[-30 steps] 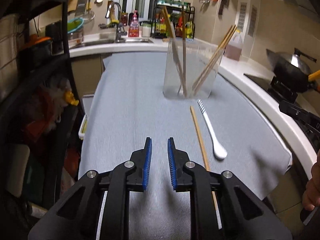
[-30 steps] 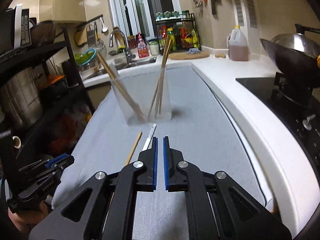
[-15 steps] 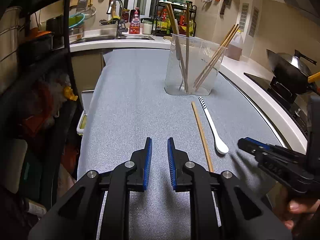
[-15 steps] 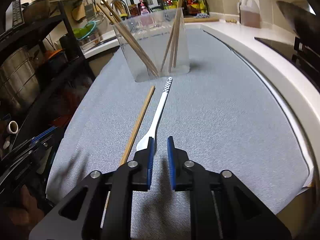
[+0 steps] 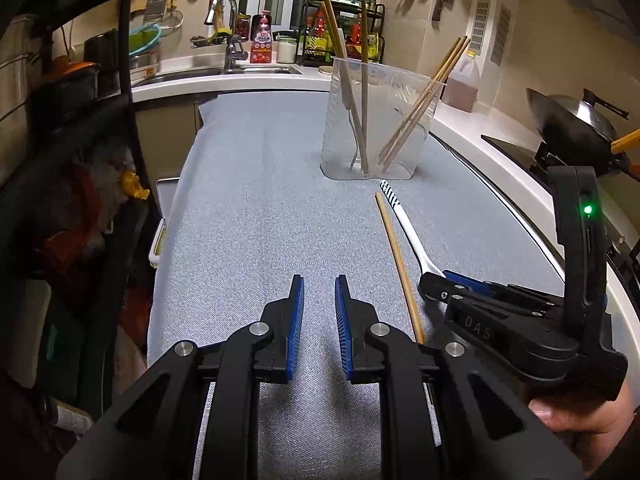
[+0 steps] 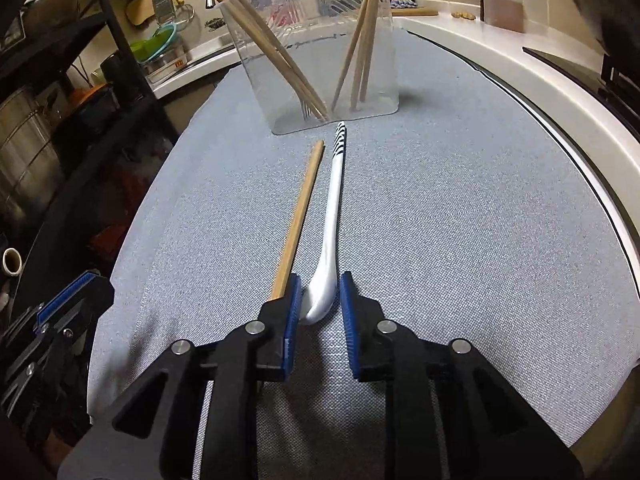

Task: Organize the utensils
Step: 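Close the right tool on the white spoon while the left tool grasps the last chopstick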

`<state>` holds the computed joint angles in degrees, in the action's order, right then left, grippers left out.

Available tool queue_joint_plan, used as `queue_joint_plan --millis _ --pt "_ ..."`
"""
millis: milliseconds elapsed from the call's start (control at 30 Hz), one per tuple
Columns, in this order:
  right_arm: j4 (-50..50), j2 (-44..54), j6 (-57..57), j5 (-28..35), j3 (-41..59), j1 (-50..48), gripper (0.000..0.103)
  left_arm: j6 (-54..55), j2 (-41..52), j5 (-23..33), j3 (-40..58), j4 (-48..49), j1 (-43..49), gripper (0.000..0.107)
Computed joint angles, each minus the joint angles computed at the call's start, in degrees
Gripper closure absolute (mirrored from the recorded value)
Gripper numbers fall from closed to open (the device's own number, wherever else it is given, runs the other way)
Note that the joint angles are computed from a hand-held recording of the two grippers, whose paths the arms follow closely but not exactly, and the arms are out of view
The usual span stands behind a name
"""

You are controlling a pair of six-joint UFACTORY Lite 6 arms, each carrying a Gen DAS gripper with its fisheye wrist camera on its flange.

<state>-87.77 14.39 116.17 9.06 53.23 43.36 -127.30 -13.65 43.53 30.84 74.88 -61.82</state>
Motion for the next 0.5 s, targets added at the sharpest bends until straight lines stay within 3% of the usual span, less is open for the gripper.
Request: queue_joint_plan --millis 167,400,500 --pt "-2.7 -3.0 3.0 -1.6 -3.1 -2.7 0.093 -2.0 3.2 -3.0 1.0 1.9 0.2 0.091" --pt "-20.5 -10.0 18.4 -3.5 -10.9 -7.9 0.093 -9.4 12.6 -9.6 5.9 8.2 0.7 0.090" --pt "-22.8 -13.9 18.9 -1.9 -14.8 -9.6 0.093 -9.6 16.7 -9.2 9.2 8.1 -0.1 0.070"
